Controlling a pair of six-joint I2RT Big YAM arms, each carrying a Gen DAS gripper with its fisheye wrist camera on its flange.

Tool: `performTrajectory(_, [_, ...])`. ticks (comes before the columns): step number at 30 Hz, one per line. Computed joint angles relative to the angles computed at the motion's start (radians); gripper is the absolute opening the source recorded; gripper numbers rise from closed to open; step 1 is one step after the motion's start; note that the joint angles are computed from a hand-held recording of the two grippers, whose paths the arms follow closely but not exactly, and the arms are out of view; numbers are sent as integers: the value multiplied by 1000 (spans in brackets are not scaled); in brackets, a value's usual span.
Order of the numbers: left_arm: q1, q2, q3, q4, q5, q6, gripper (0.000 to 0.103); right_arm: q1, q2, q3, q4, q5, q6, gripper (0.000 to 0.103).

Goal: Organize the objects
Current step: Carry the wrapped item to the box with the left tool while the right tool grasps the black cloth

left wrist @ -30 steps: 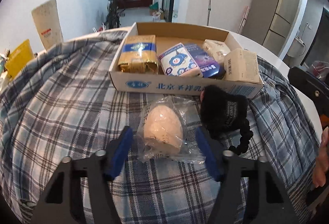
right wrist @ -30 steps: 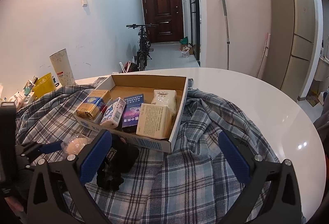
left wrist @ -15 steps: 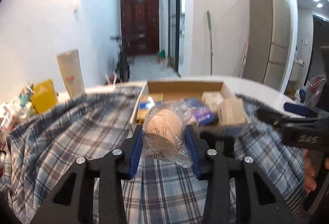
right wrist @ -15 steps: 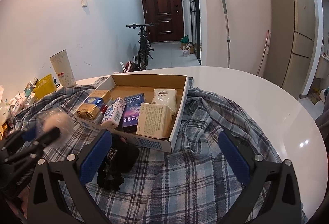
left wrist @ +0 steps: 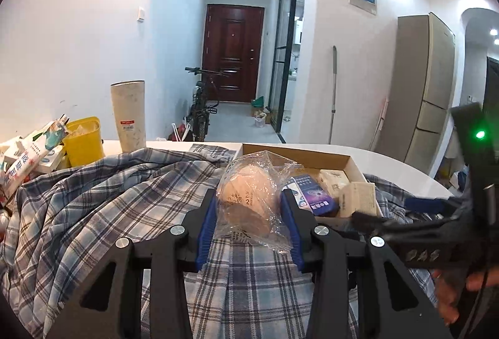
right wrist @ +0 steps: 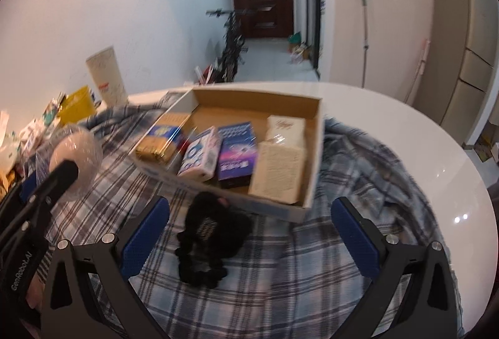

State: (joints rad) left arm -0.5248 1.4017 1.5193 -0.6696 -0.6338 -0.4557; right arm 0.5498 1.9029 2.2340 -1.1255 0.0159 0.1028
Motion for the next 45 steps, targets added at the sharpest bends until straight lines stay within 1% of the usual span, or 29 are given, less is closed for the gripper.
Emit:
performTrajectory(2, [-1,0,-2,4,-13,2,42,12,42,55,-52,-12,-12,103])
performTrajectory(3, [-3,2,-2,4,-24,5,43,19,54,66,-62,-6,-18,103])
performTrajectory(8, [4,3,-3,0,-18,-3,42,43,83,60,-68,18,-35,103])
performTrajectory(13, [6,9,3,-11,-10,-6,43,47,92,49,-68,42,-51,103])
performTrajectory(15, [4,11,5,-13,-10,-2,43,45,96,48,-70,34,-55,97])
performTrajectory(17, [1,12,5,-13,-15,-1,43,42,109,63,-90,16,-63,83])
performTrajectory(18, [1,12,6,-15,-14,-1,43,41,114,68,-99,8,-65,81])
performTrajectory(20, [2,16,9,-22,-10,-4,43,41,117,69,-107,18,-68,65])
performTrajectory(22, [3,17,12,-27,-6,-6,43,38,109,60,-98,10,-68,57])
performTrajectory(23, [4,17,12,-27,-4,-6,43,35,100,50,-88,-3,-65,53])
performTrajectory(25, [4,19,14,-31,-4,-8,43,29,74,23,-60,-21,-66,49])
performTrajectory(27, [5,21,17,-36,-3,-10,43,30,35,-26,-6,-17,-75,49])
performTrajectory(31, [7,26,21,-43,0,-11,43,30,-64,-155,159,-24,-91,49])
performTrajectory(33, [9,27,22,-42,1,-9,43,23,-105,-205,237,-49,-81,49])
performTrajectory(35, [9,28,23,-43,2,-8,43,18,-133,-242,297,-61,-65,49])
performTrajectory(37, [10,27,22,-44,4,-7,43,14,-148,-263,340,-52,-59,49])
performTrajectory(41, [9,26,19,-37,1,-4,43,22,-163,-281,392,20,-90,50])
performTrajectory(45, [6,24,16,-27,-3,9,43,22,-161,-272,398,12,-87,51])
